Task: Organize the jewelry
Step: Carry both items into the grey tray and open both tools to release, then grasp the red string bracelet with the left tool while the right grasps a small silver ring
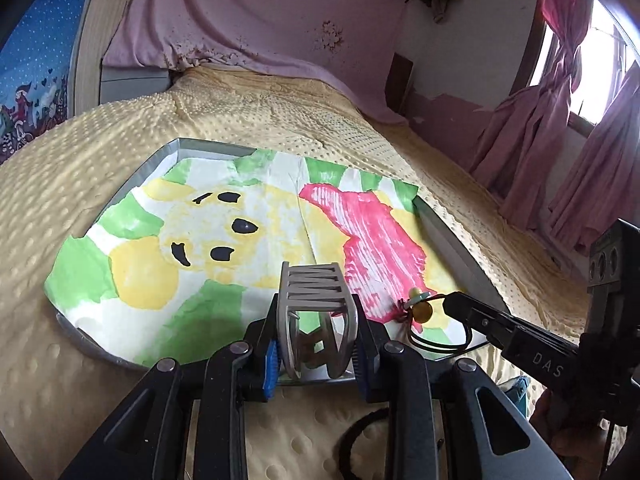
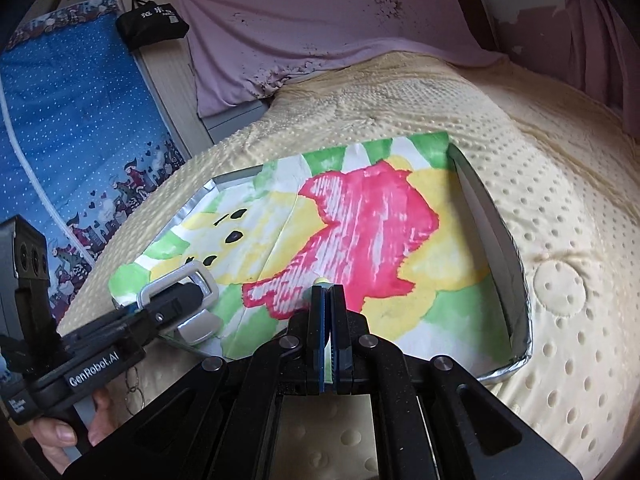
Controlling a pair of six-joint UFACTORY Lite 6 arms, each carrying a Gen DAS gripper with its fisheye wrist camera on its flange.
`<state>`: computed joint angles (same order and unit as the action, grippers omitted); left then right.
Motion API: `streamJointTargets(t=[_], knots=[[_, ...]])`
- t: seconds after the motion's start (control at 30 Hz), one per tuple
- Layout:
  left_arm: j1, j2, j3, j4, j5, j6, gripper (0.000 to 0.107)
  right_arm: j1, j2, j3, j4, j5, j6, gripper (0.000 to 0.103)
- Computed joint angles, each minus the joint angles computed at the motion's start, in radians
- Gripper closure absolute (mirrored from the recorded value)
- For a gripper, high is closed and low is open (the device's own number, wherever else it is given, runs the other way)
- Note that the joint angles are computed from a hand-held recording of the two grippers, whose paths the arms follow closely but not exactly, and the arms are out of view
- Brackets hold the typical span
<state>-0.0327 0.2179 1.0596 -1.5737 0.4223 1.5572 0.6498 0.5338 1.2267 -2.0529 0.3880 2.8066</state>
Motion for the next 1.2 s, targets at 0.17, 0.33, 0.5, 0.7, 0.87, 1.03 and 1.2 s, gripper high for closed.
streamJointTargets(t=[0.17,0.33,0.5,0.7,0.87,1.03,1.2], knots=[[0.004,-0.043,-0.045,-0.119,-0.031,0.089,0.040,0.000,-0.012,-0.030,-0.038,0.008,0.040,0.099],[0.033,-0.091,-0.100,-0.218,-0.024,0.151,0.038,0.022,-0.065,-0.082,0.042,0.060,-0.046,0.089],[0.027,-0.253,-0.237,-0.415,-0.092,0.324,0.007,0.083,-0.155,-0.171,0.101,0.178,-0.092,0.048],[0.098,-0.421,-0.345,-0.307,-0.092,0.200,0.004,0.178,-0.270,-0.287,0.175,0.321,-0.108,0.021],[0.155,-0.594,-0.477,-0.311,-0.090,0.266,0.004,0.288,-0.363,-0.389,0.242,0.424,-0.119,0.007],[0.255,-0.760,-0.566,-0.049,-0.047,0.080,0.004,0.421,-0.401,-0.412,0.341,0.552,-0.202,0.002],[0.427,-0.934,-0.659,0.186,0.107,-0.041,0.004,0.566,-0.412,-0.402,0.472,0.647,-0.282,0.002]])
